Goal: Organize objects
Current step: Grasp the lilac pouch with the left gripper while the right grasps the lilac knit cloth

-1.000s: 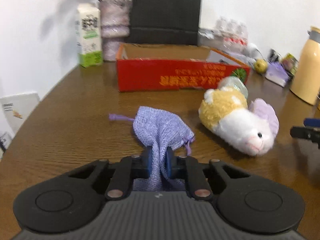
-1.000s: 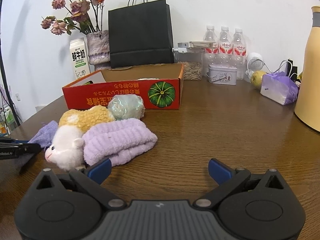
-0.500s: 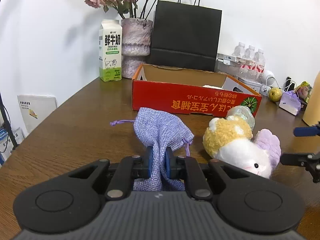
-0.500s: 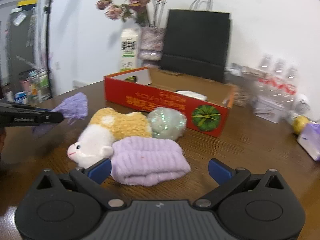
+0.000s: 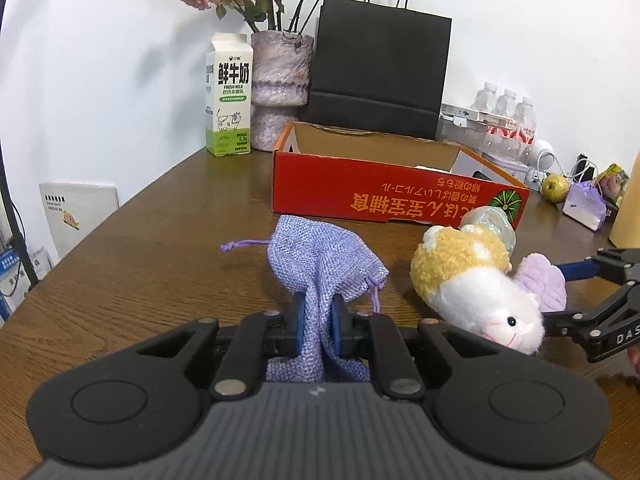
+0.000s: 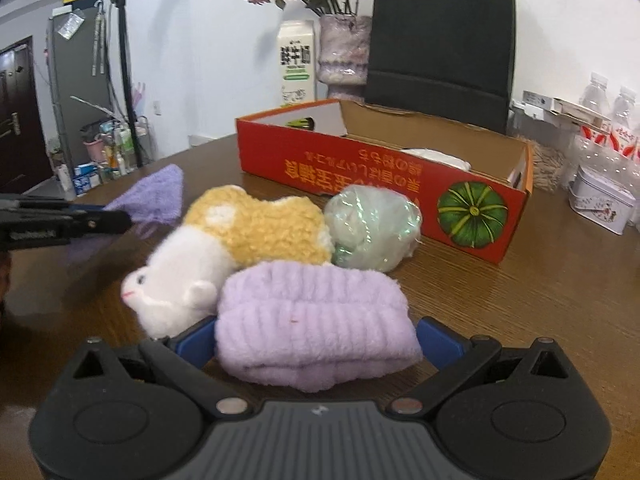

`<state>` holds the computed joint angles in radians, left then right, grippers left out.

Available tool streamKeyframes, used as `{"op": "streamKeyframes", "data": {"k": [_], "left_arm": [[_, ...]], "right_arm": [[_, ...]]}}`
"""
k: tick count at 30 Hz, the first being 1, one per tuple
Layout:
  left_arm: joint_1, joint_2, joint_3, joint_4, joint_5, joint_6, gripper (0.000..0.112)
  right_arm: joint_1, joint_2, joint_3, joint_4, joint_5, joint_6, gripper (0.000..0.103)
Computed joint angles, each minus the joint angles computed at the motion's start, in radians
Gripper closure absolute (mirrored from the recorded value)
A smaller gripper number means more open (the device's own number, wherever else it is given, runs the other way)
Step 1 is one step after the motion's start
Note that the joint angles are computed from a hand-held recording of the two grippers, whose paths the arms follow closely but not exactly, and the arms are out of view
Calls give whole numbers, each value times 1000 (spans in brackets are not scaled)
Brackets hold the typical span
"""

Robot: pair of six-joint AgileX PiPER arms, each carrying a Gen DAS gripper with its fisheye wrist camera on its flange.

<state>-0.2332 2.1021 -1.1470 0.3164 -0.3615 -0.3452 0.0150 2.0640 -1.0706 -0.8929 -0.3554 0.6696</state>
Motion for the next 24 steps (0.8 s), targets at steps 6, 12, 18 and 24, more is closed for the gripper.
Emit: {"op": "streamKeyframes", "data": {"k": [6, 12, 18, 24], "left_arm": [[22, 8, -19, 174, 0, -173, 98], [35, 16, -31, 279, -1, -289, 98], [34, 9, -11, 243, -33, -246, 98], [34, 3, 6, 252, -54, -238, 98]], "right_arm": [[22, -4, 25, 204, -8, -168, 3], [61, -26, 74, 469, -28, -384, 17], [128, -75, 187, 815, -119, -654, 37], [211, -126, 307, 1079, -258, -816, 47]]}}
